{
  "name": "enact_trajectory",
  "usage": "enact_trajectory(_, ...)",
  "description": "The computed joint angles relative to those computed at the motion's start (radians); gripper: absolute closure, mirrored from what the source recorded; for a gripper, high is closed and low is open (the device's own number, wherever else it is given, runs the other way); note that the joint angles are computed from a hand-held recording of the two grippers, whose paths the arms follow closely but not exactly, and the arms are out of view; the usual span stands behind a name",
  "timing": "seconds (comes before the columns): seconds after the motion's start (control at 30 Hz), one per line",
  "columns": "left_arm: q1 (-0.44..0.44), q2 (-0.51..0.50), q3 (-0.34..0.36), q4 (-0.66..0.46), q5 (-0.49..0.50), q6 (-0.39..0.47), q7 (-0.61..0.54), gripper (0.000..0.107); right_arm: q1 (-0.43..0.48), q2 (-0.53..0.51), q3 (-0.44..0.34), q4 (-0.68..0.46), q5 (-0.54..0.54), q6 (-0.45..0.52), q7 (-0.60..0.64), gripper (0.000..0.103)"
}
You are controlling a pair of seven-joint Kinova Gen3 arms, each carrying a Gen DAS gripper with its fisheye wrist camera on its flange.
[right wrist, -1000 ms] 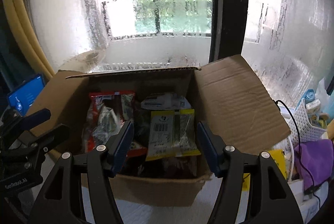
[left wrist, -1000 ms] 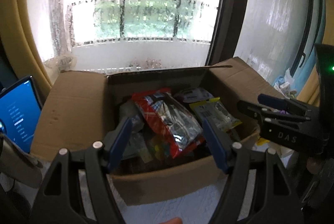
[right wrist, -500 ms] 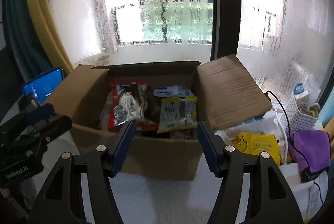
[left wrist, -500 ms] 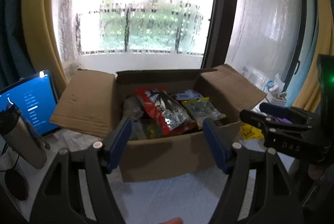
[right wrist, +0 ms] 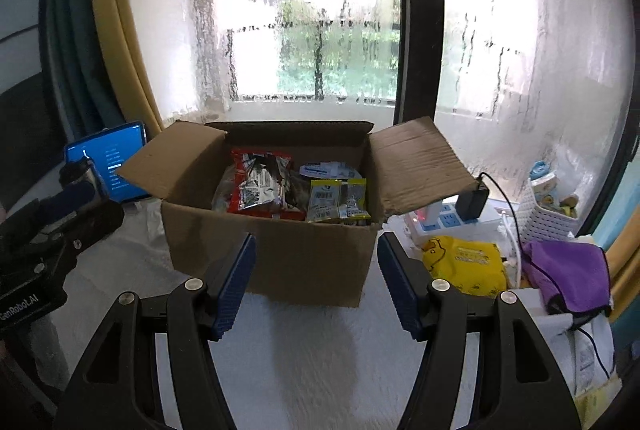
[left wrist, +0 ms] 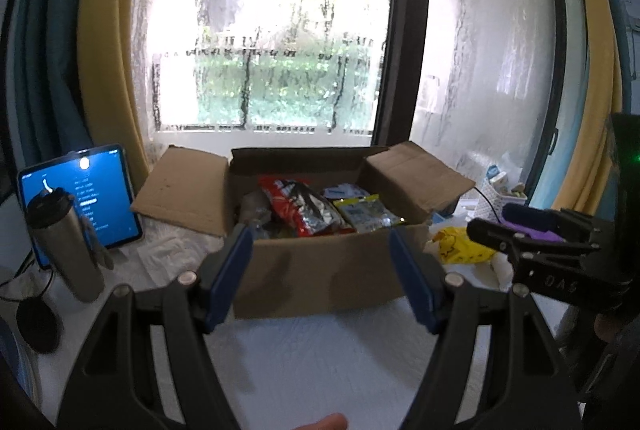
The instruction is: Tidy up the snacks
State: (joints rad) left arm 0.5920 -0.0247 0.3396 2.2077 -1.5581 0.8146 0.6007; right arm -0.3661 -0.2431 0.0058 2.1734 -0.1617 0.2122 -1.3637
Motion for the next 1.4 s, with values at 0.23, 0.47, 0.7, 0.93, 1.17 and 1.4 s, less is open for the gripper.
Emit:
enact_trajectory(0.23, 0.084, -0.006, 0.065, 0.06, -0.024, 0.132, 0.128, 0.015, 0.034, -0.101, -0.054, 0.068, 0.046, -0.014, -0.043, 0.037)
enact_trajectory(0.47, 0.174, 0.014, 0.112, 0.079, 0.032, 0.296, 0.189, 0.014, 0.051, -0.195, -0.084, 0.125, 0.082, -0.025, -0.094, 0.034)
enact_trajectory(0.7, 0.29, 0.063, 0.143, 0.086, 0.077, 0.468, 0.231, 0.014, 0.056, -0.292, -0.114, 0.181, 0.104, -0.022, -0.131, 0.03)
enact_trajectory(0.93, 0.404, 0.103, 0.162, 0.09, 0.128, 0.632, 0.272, 0.014, 0.07, -0.368, -0.149, 0.232, 0.116, -0.041, -0.161, 0.029)
enact_trajectory(1.17, 0.513, 0.15, 0.168, 0.078, 0.162, 0.791, 0.289, 0.014, 0.082, -0.437, -0.184, 0.262, 0.128, -0.035, -0.188, 0.027)
enact_trajectory(1.4, 0.558, 0.148, 0.17, 0.071, 0.177, 0.828, 0.282, 0.014, 0.122, -0.511, -0.226, 0.272, 0.132, -0.009, -0.219, 0.021)
